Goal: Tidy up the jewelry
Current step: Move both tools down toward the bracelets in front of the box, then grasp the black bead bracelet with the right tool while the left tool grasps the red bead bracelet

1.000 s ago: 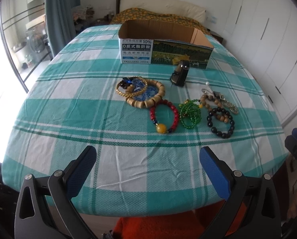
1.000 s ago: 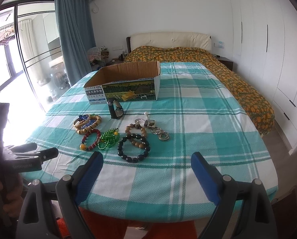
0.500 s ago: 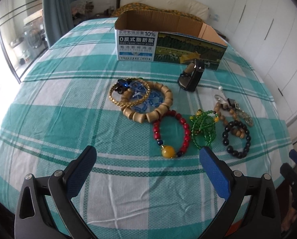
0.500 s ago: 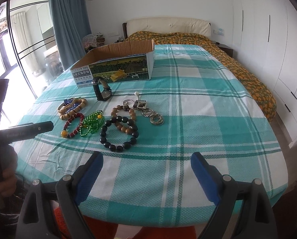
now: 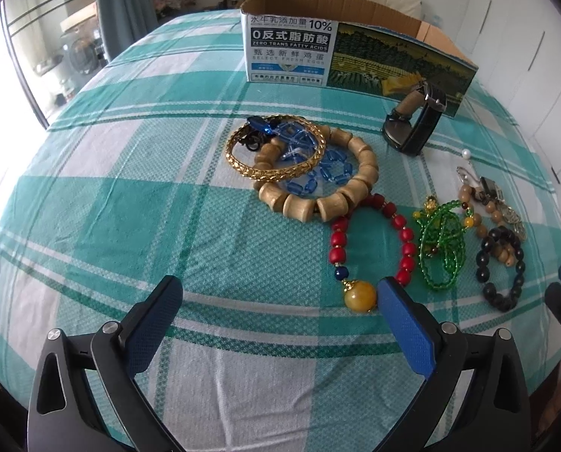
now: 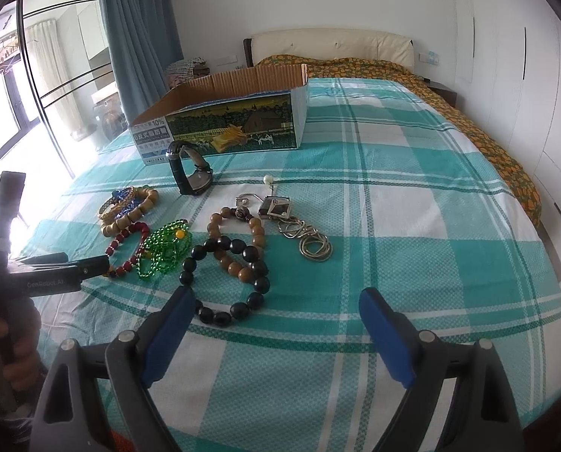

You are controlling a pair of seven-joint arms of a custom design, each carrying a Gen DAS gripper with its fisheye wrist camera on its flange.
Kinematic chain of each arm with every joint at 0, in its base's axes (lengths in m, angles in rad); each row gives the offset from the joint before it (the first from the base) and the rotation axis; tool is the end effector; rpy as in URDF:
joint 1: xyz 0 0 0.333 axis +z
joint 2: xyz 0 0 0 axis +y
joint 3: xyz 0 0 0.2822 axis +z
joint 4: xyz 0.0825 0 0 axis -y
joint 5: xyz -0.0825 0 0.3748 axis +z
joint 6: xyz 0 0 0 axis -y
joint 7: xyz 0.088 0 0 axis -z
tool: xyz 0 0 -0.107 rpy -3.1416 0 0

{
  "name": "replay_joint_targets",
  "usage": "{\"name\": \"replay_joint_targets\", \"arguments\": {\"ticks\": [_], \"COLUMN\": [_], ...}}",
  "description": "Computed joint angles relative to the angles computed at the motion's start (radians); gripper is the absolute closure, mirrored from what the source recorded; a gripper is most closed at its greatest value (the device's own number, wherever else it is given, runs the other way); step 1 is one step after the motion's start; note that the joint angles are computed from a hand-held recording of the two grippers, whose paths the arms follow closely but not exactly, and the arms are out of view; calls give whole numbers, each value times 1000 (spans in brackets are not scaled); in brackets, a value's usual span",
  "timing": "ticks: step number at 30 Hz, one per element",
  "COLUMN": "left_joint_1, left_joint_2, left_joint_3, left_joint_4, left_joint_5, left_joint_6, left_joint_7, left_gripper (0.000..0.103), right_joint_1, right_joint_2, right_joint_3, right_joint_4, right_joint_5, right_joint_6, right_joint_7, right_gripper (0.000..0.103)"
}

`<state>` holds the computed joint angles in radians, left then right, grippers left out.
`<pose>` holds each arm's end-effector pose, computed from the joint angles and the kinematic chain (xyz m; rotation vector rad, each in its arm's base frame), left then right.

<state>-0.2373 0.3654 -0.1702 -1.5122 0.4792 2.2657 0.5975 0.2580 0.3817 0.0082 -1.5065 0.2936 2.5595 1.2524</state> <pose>0.6372 -0.2447 0.4719 -2.2145 1.5438 -0.4869 0.6755 0.1788 0.4959 -2.0612 1.3765 -0.4105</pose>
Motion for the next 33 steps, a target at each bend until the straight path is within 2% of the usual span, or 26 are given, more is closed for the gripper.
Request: {"name": "replay_joint_targets", "arguments": {"ticks": [3,6,12,13,14,15,16,17,18,19,22,23,24,29,33], "left_joint_1": [-5,-1,-3,-5,-9,-16,-25,-32,-30,-30,-20,-10,2,31,53], "left_joint_2": [-3,-14,-40,-45,-47,-48,-43,-40,-38,-35,-47,-61,-82,-180,-211], "left_joint_3": [3,1,-3,-5,-7,-9,-8,-9,-13,-17,-20,-22,-25,-19,-24], "left_joint_4": [-9,-31,-71,-77,-78,-77,-68,-65,-66,-64,-88,-113,-146,-277,-322], "left_joint_5": [15,15,26,31,40,53,73,88,84,77,51,32,12,-3,-44], "left_joint_6": [5,25,46,47,44,44,33,38,58,68,117,151,190,360,417], "left_joint_7": [-8,-18,-28,-24,-16,-9,-4,2,18,31,41,42,44,10,31], "left_gripper": [0,0,3,9,19,25,40,57,68,87,90,99,103,103,103], "right_joint_1": [1,6,50,53,57,62,63,60,60,54,22,14,8,-9,-10], "right_joint_2": [49,90,99,94,86,79,73,70,68,67,47,37,26,-20,-31], "right_joint_3": [1,3,-24,-26,-29,-35,-37,-33,-35,-30,-5,0,4,13,14], "right_joint_4": [57,104,95,85,71,57,46,41,40,45,37,31,22,-5,-7], "right_joint_5": [-8,-18,-95,-101,-108,-120,-128,-125,-128,-120,-53,-35,-19,31,41], "right_joint_6": [-30,-61,-32,-26,-14,1,14,18,14,3,-24,-29,-30,-34,-32], "right_joint_7": [-5,-17,-21,-18,-10,-3,-2,-7,-3,-4,-14,-16,-18,-27,-31], "right_gripper": [21,36,41,41,42,48,63,70,82,88,90,90,90,90,90]}}
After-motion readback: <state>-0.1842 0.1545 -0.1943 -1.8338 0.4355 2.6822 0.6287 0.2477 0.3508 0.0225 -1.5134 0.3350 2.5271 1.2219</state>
